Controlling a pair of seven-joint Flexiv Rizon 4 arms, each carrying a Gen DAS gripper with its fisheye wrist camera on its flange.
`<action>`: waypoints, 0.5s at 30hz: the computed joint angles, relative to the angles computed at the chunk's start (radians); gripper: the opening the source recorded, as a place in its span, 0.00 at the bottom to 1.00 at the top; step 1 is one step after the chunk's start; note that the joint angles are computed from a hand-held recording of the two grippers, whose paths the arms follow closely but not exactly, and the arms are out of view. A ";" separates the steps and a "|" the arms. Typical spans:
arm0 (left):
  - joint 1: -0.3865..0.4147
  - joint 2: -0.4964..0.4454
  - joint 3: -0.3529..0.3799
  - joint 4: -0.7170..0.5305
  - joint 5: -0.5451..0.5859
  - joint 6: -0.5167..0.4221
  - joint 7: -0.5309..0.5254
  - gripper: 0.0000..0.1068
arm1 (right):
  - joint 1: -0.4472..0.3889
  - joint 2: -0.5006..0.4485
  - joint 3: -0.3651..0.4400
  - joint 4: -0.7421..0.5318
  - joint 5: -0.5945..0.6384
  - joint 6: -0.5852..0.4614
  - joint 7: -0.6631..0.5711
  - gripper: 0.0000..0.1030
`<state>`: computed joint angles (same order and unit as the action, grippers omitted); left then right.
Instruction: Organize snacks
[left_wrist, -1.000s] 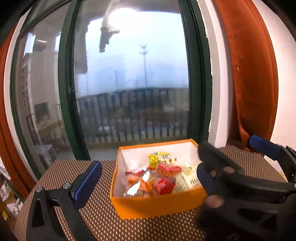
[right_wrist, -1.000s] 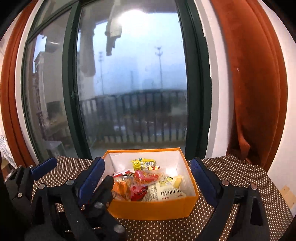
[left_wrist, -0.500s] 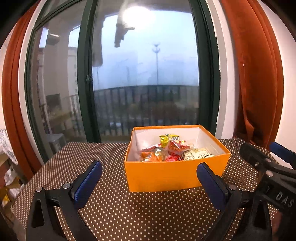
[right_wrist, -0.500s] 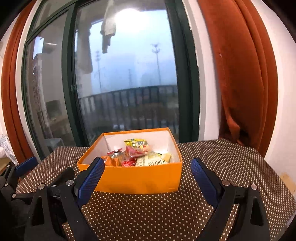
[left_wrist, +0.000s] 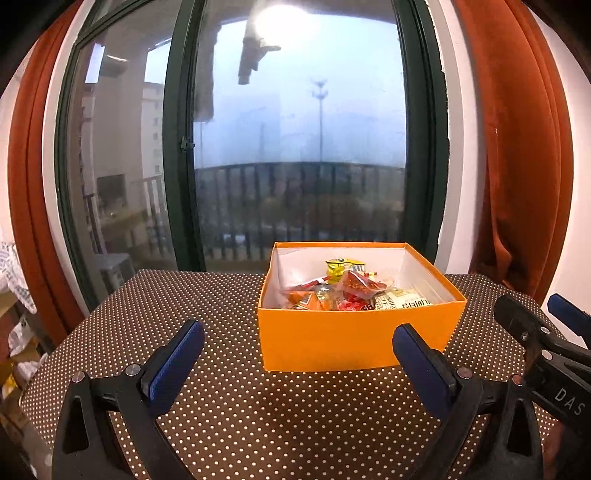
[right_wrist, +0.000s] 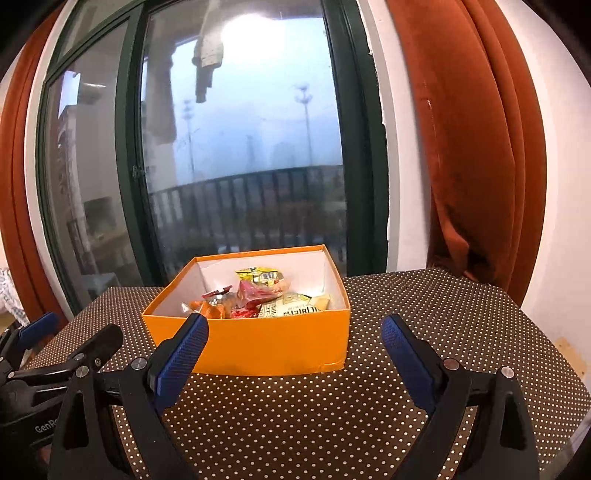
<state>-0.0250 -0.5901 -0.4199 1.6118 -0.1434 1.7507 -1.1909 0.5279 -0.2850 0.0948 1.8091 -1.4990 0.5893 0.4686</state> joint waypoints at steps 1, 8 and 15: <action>-0.006 0.000 0.008 0.000 0.000 0.004 -0.002 0.96 | 0.001 -0.001 0.000 -0.002 0.002 -0.003 -0.003 0.93; 0.012 -0.001 -0.011 0.004 0.007 0.005 -0.005 0.96 | -0.001 0.001 0.000 -0.001 0.014 0.002 -0.008 0.93; 0.031 0.001 -0.035 0.016 0.017 0.011 0.002 0.96 | 0.001 0.002 0.002 0.000 0.010 0.003 -0.011 0.93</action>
